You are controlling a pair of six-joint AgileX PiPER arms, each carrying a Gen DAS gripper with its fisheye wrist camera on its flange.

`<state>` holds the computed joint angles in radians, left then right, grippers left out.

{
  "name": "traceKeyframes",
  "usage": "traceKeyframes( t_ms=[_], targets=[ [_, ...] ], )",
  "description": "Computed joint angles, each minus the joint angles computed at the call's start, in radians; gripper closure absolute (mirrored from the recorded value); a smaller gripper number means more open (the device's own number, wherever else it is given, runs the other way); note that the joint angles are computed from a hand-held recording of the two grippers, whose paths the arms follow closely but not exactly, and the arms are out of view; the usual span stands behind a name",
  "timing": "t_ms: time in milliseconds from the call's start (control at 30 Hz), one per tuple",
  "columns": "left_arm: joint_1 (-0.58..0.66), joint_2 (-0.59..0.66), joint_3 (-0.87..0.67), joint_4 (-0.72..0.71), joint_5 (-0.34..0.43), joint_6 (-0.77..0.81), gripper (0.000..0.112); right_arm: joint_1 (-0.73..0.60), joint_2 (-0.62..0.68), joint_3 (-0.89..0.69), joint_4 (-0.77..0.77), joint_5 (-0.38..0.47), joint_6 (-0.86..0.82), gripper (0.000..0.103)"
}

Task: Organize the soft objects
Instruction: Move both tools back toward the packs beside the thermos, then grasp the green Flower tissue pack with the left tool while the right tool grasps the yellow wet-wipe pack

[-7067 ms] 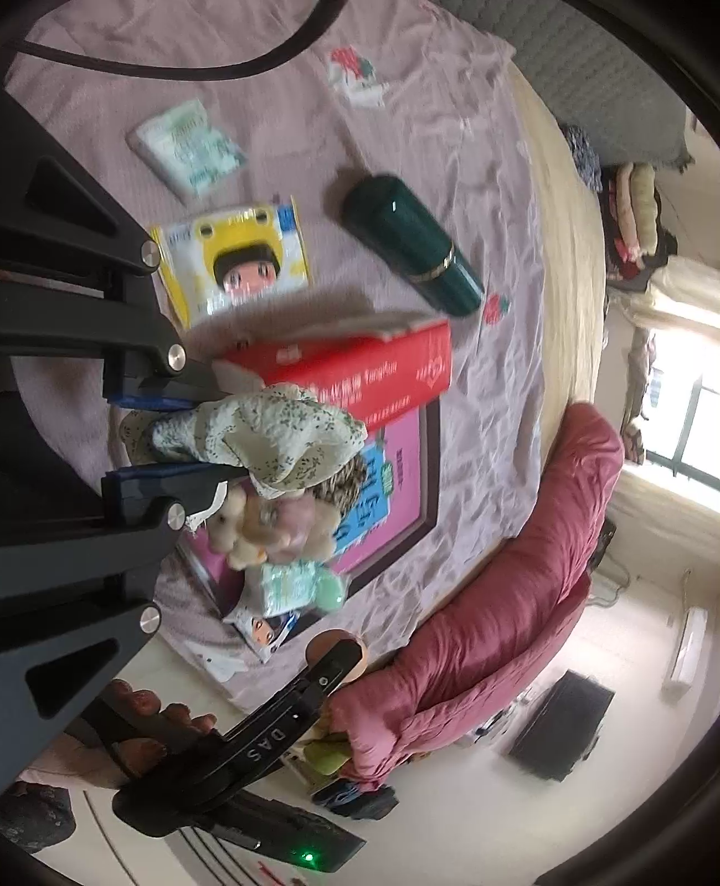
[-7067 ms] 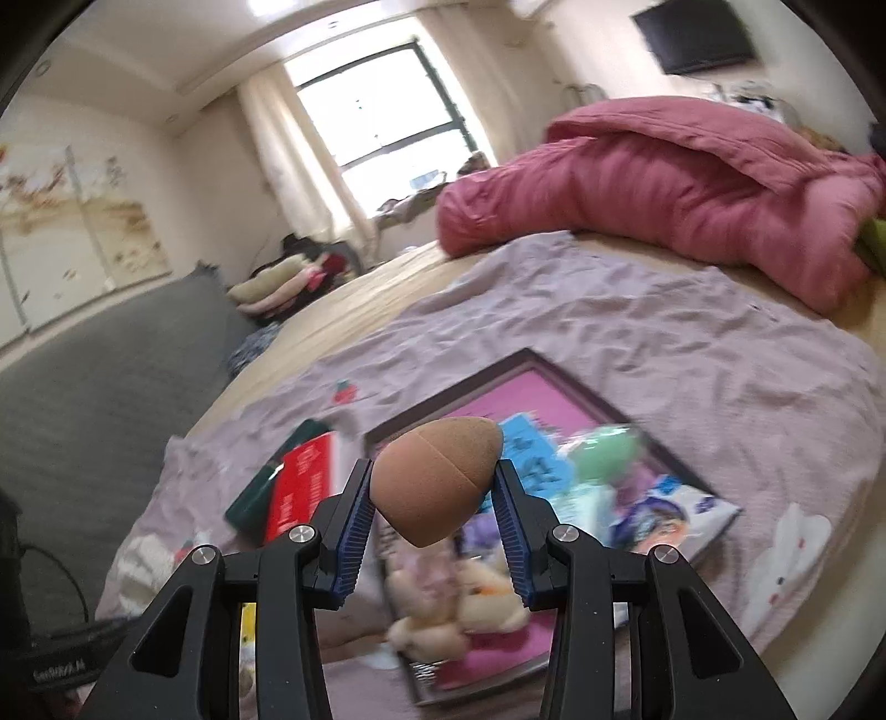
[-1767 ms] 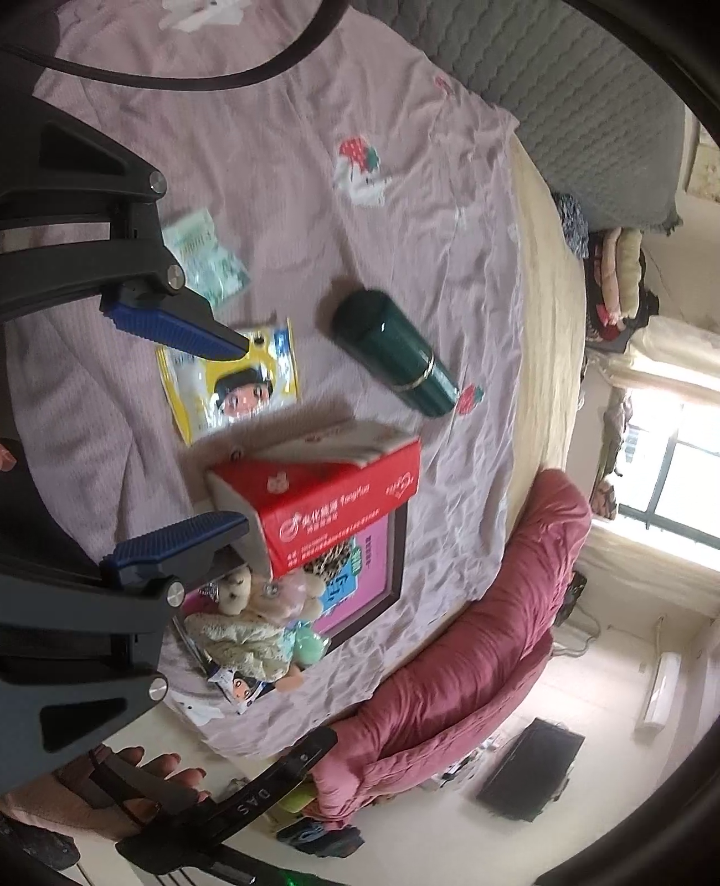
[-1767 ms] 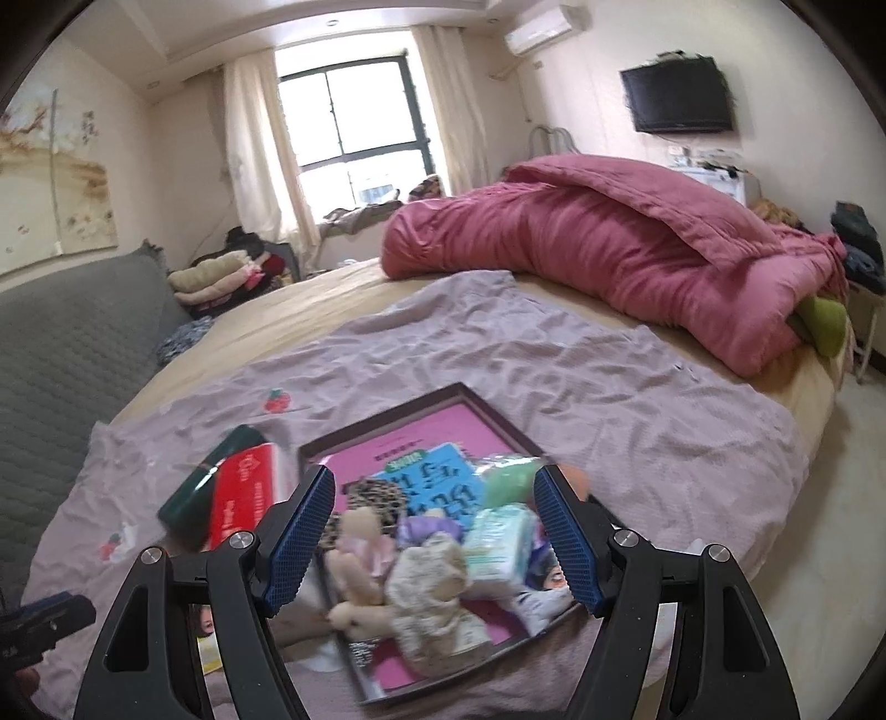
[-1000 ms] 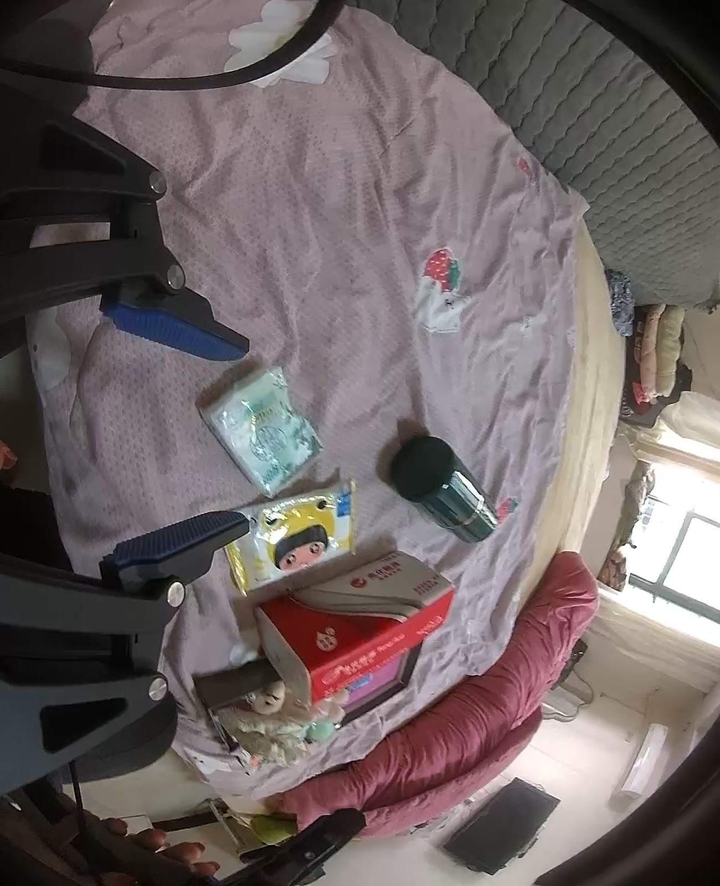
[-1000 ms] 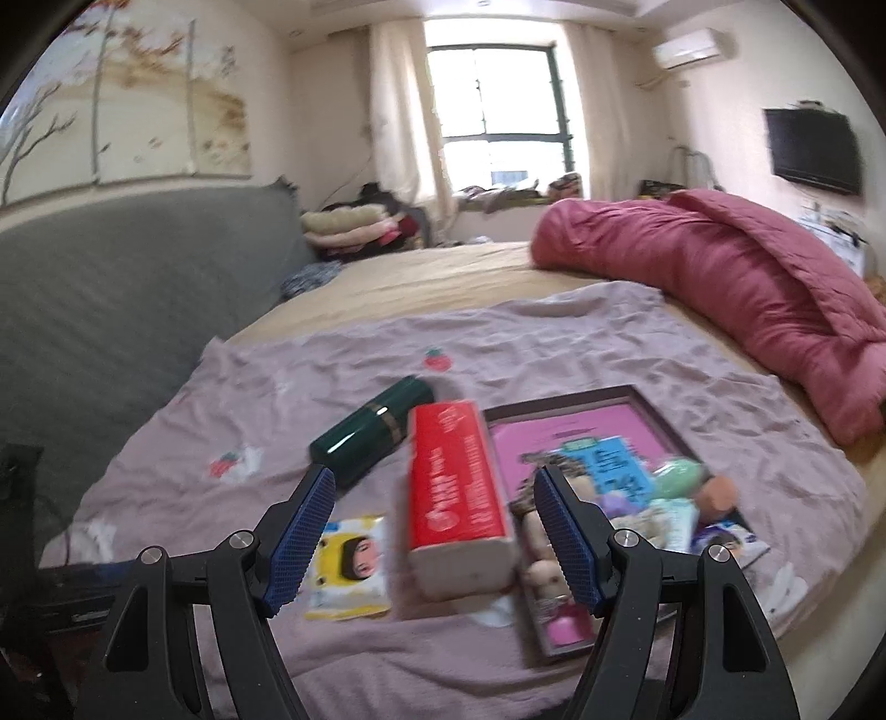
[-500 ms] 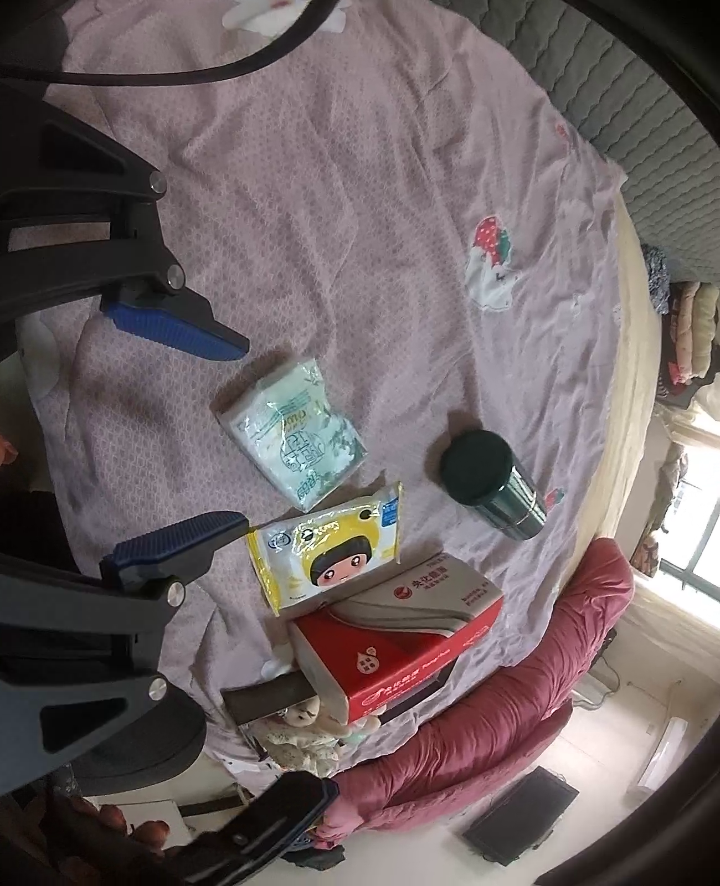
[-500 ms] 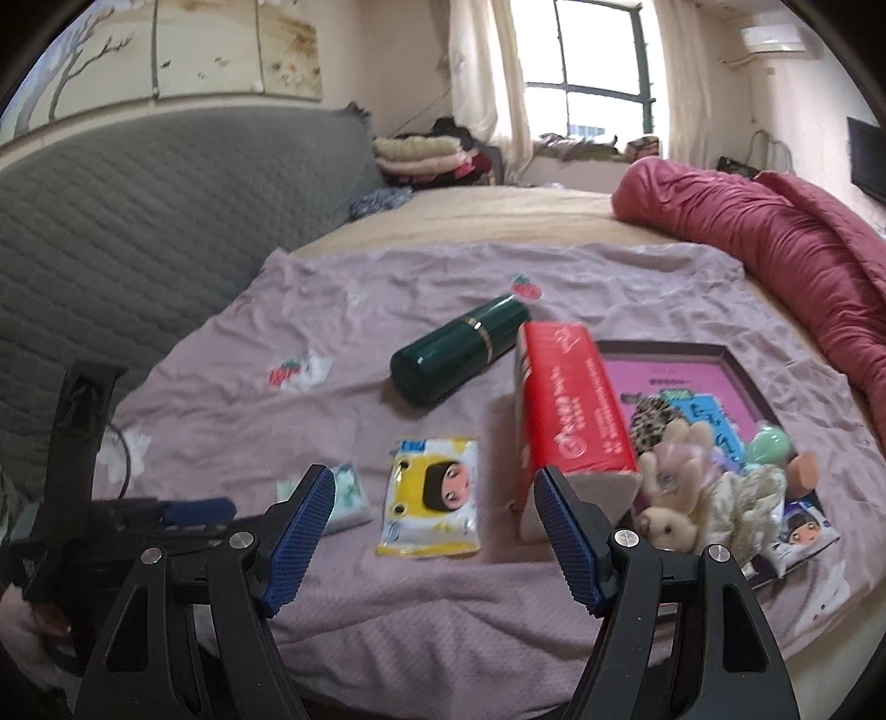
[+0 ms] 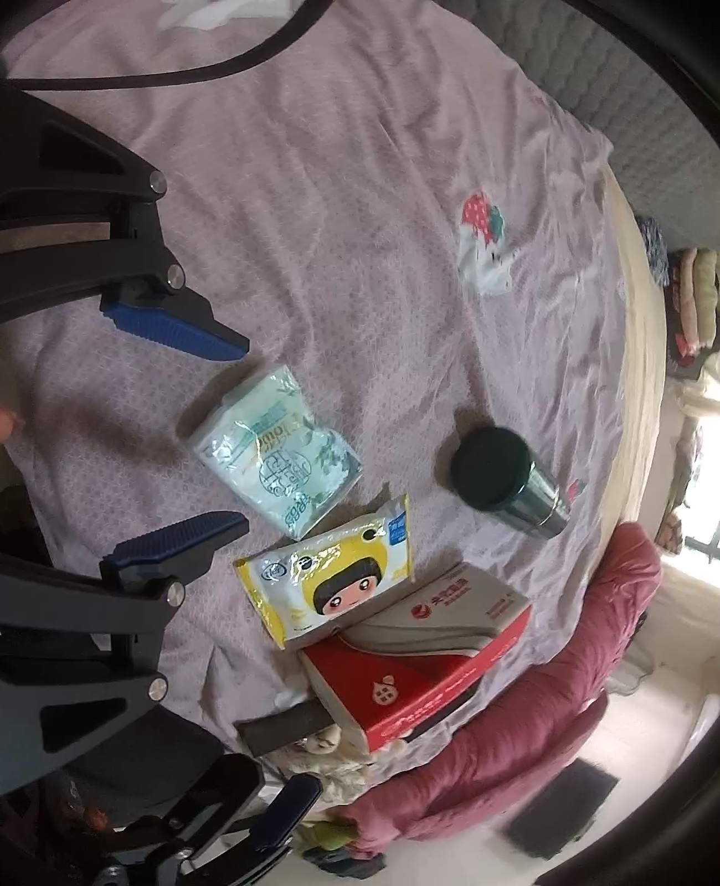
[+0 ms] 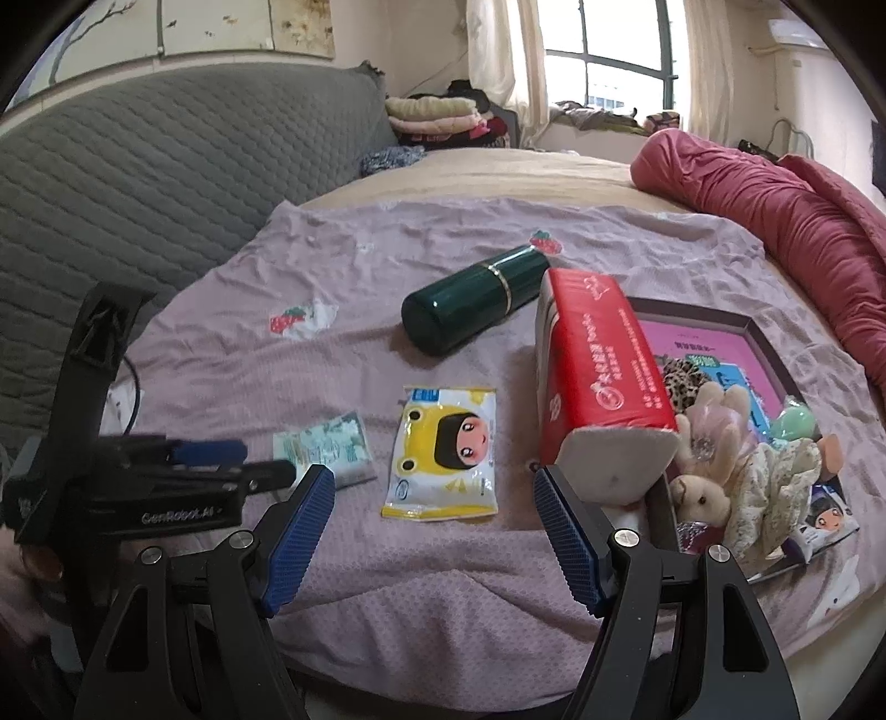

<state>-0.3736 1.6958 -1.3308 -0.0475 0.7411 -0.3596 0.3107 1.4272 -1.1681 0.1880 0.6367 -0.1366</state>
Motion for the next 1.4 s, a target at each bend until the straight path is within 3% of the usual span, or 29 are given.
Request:
traceKeyframes(
  t_ms=[133, 467, 800, 1100, 1400],
  targets=[
    [-0.006, 0.03, -0.024, -0.026, 0.001, 0.078, 0.056, -0.001, 0.02, -0.003, 0.006, 0.006, -0.008, 0.027],
    [-0.027, 0.149, -0.123, 0.064, 0.006, 0.12, 0.054, 0.009, 0.09, -0.027, 0.015, 0.014, -0.005, 0.027],
    [0.007, 0.202, -0.165, 0.016, 0.0, 0.192, 0.051, 0.029, 0.232, -0.117, 0.028, 0.028, 0.04, 0.027],
    [0.083, 0.198, -0.183, -0.087, 0.058, 0.283, 0.057, 0.043, 0.384, -0.246, -0.008, 0.051, 0.12, 0.027],
    [0.058, 0.173, -0.168, -0.021, 0.057, 0.261, 0.057, 0.089, 0.508, -0.332, -0.242, 0.028, 0.297, 0.027]
  ],
)
